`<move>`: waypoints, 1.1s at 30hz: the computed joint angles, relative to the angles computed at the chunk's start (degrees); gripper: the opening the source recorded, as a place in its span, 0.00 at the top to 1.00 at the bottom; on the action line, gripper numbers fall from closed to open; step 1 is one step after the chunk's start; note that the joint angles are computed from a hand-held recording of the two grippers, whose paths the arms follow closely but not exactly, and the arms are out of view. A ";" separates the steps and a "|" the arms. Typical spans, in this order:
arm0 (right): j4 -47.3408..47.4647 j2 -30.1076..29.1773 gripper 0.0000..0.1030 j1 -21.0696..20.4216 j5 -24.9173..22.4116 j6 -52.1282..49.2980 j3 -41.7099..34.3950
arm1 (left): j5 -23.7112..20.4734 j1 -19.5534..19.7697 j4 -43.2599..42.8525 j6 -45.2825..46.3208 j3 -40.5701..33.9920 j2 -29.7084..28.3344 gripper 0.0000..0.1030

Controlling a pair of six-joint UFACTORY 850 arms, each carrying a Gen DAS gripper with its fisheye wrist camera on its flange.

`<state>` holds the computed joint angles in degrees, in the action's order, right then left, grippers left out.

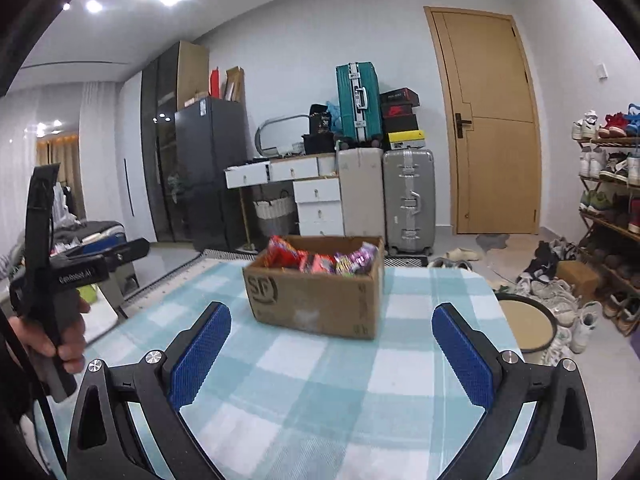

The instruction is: Organize snacks

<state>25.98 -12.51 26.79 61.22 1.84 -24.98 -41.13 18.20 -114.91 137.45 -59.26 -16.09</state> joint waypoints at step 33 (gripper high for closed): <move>5.39 -8.34 0.00 1.82 5.88 -0.57 -2.05 | -3.09 -1.17 -15.11 16.80 0.55 -8.24 0.00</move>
<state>31.37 -20.85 28.62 67.10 1.26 -27.03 -44.22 17.03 -130.02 154.25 -58.70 -24.33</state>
